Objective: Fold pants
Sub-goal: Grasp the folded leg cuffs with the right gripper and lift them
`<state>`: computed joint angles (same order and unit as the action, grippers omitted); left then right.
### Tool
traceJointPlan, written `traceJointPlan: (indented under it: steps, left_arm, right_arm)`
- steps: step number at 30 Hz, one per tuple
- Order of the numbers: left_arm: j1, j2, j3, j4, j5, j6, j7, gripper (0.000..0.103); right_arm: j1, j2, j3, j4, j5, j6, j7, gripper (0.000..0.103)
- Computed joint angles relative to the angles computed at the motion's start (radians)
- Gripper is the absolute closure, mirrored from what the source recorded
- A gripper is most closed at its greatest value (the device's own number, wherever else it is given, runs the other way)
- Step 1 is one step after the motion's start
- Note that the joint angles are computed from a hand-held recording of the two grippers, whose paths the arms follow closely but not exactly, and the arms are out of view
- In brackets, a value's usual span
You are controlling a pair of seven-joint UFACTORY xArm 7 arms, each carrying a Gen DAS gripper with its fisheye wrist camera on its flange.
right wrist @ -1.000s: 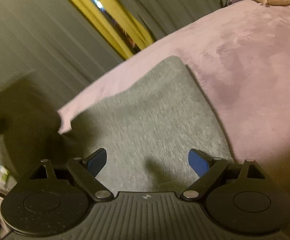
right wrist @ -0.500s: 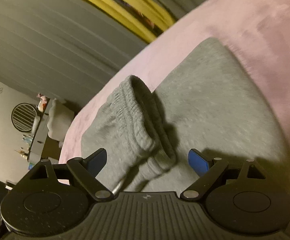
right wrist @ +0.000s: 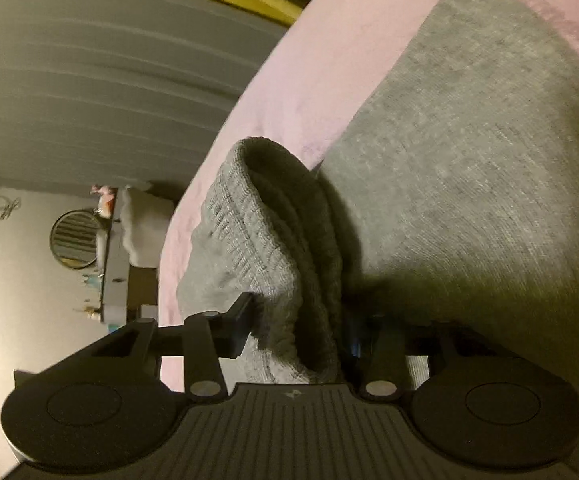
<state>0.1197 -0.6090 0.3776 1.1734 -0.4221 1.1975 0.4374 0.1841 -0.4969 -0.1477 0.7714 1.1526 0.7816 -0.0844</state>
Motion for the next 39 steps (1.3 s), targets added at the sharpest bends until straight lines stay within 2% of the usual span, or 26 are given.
traceJointPlan:
  steps: [2, 4, 6, 7, 8, 9, 10, 12, 14, 17, 19, 22, 23, 24, 25, 27, 31, 33, 35, 38, 39]
  left_arm:
    - [-0.012, -0.025, -0.008, -0.064, -0.043, -0.014, -0.013, 0.006]
    - [-0.021, -0.054, -0.046, -0.152, -0.084, -0.078, -0.042, 0.006]
    - [-0.035, -0.081, -0.095, -0.245, -0.132, -0.167, -0.102, 0.006]
    - [-0.043, -0.094, -0.123, -0.287, -0.154, -0.215, -0.139, 0.006]
    - [-0.055, -0.111, -0.149, -0.329, -0.176, -0.264, -0.178, 0.006]
    - [-0.072, -0.121, -0.171, -0.359, -0.189, -0.292, -0.216, 0.006]
    - [-0.092, -0.131, -0.184, -0.375, -0.189, -0.298, -0.237, 0.006]
    - [-0.154, -0.158, -0.192, -0.411, -0.197, -0.313, -0.228, 0.006]
    - [-0.204, -0.167, -0.200, -0.419, -0.170, -0.282, -0.212, 0.006]
    - [-0.234, -0.126, -0.261, -0.370, -0.040, -0.183, -0.201, 0.006]
    - [-0.216, -0.096, -0.315, -0.348, 0.026, -0.184, -0.256, 0.006]
    - [-0.199, -0.060, -0.343, -0.351, 0.026, -0.260, -0.387, 0.009]
    - [-0.200, -0.052, -0.347, -0.354, 0.034, -0.275, -0.412, 0.012]
    - [-0.197, -0.048, -0.361, -0.357, 0.060, -0.284, -0.435, 0.029]
    - [-0.189, -0.046, -0.378, -0.355, 0.098, -0.278, -0.462, 0.052]
    - [-0.180, -0.048, -0.391, -0.357, 0.148, -0.263, -0.513, 0.065]
    - [-0.236, -0.114, -0.298, -0.400, 0.061, -0.285, -0.483, 0.065]
    - [-0.252, -0.142, -0.276, -0.406, 0.053, -0.256, -0.454, 0.064]
    - [-0.255, -0.144, -0.267, -0.395, 0.056, -0.239, -0.431, 0.052]
    - [-0.281, -0.163, -0.244, -0.372, 0.018, -0.215, -0.396, 0.038]
    - [-0.291, -0.168, -0.224, -0.363, -0.011, -0.211, -0.385, 0.028]
  right_arm:
    - [0.010, 0.008, -0.010, -0.012, 0.053, 0.000, -0.006, 0.050]
    - [0.010, 0.027, 0.007, 0.001, 0.064, -0.010, 0.004, 0.044]
    - [-0.003, 0.039, 0.028, 0.027, 0.011, -0.009, 0.045, 0.037]
    - [-0.014, 0.044, 0.052, 0.045, -0.044, -0.013, 0.100, 0.037]
    - [-0.023, 0.045, 0.074, 0.061, -0.104, -0.020, 0.152, 0.038]
    - [-0.032, 0.039, 0.097, 0.076, -0.179, -0.027, 0.193, 0.053]
    - [-0.029, 0.027, 0.111, 0.089, -0.241, -0.035, 0.196, 0.062]
    - [-0.011, -0.007, 0.121, 0.106, -0.305, -0.056, 0.196, 0.066]
    - [0.009, -0.044, 0.120, 0.123, -0.339, -0.072, 0.211, 0.067]
    - [0.044, -0.093, 0.108, 0.146, -0.362, -0.113, 0.230, 0.068]
    - [0.068, -0.117, 0.089, 0.163, -0.369, -0.129, 0.246, 0.068]
    - [0.099, -0.152, 0.058, 0.175, -0.386, -0.145, 0.249, 0.068]
    - [0.103, -0.170, 0.050, 0.171, -0.393, -0.148, 0.253, 0.068]
    - [0.108, -0.185, 0.037, 0.169, -0.401, -0.141, 0.258, 0.068]
    - [0.110, -0.193, 0.026, 0.170, -0.409, -0.133, 0.265, 0.068]
    - [0.091, -0.223, 0.015, 0.147, -0.447, -0.117, 0.282, 0.068]
    - [0.034, -0.258, 0.012, 0.094, -0.537, -0.073, 0.346, 0.068]
    - [0.004, -0.273, 0.009, 0.053, -0.588, -0.050, 0.353, 0.068]
    - [-0.003, -0.275, -0.028, 0.015, -0.608, -0.004, 0.337, 0.066]
    - [-0.034, -0.258, -0.045, -0.029, -0.610, 0.065, 0.366, 0.046]
    - [-0.031, -0.274, -0.053, -0.057, -0.588, 0.064, 0.356, 0.042]
